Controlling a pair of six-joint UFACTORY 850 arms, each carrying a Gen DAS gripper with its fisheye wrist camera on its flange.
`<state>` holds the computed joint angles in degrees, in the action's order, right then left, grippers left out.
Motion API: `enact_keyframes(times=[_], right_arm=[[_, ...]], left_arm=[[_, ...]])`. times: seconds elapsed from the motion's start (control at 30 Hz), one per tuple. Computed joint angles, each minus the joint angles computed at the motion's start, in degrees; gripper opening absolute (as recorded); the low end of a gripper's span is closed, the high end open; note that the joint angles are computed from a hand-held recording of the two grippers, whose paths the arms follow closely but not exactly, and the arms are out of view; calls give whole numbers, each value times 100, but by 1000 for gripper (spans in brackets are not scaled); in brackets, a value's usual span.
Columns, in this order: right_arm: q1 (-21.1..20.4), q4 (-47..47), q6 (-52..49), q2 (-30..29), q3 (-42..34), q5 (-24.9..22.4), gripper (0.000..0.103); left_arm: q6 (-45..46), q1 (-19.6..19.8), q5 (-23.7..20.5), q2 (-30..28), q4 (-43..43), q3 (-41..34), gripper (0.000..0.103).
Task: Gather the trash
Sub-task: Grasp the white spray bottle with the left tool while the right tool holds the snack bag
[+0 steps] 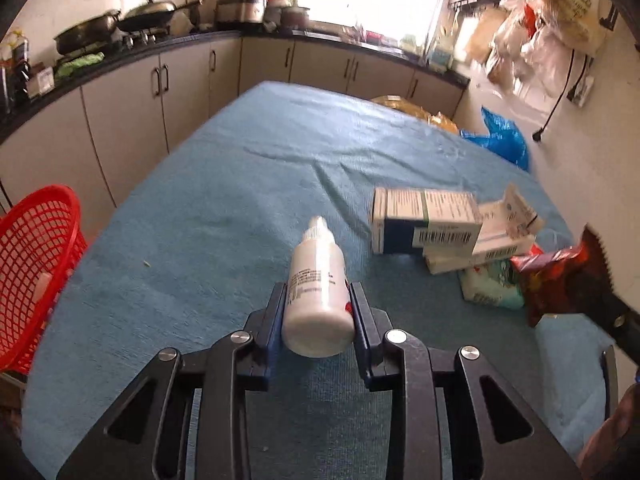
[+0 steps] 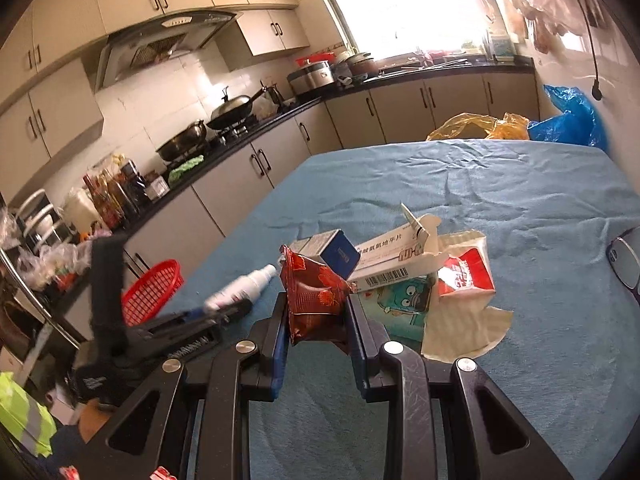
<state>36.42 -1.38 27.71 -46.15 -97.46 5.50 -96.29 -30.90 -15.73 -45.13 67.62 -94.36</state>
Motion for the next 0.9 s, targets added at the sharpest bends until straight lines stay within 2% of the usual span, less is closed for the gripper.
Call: enact_keyframes(times=[0.07,0.17,0.27,0.43,0.5,0.8,0.9], right_arm=[[-5,73,-81,-49,-56,-54,29],[-2,567,-577,-99,-112,-118,29],[12,1101,-1137,-116,-127,-128,29],[19,1528,-1599,-160,-187,-208,29],[30,1812,-1894,-172,-218,-237,29],[23,631,-736,-168,-224,-267,29],[26,393,-520,-164,-219,-254,29]], left_arm=[[-874,-26,-92,84,873,126,29],[-1700,-81,-408,160,1684,227,29],[-1929,-94,-523,202,1933,283,29],[-2246,-61,-424,247,2171,362,29],[-1996,-54,-375,215,1931,315,29],[-448,-12,-291,0,331,-14,29],[332,67,-150,-94,-567,-143,29]])
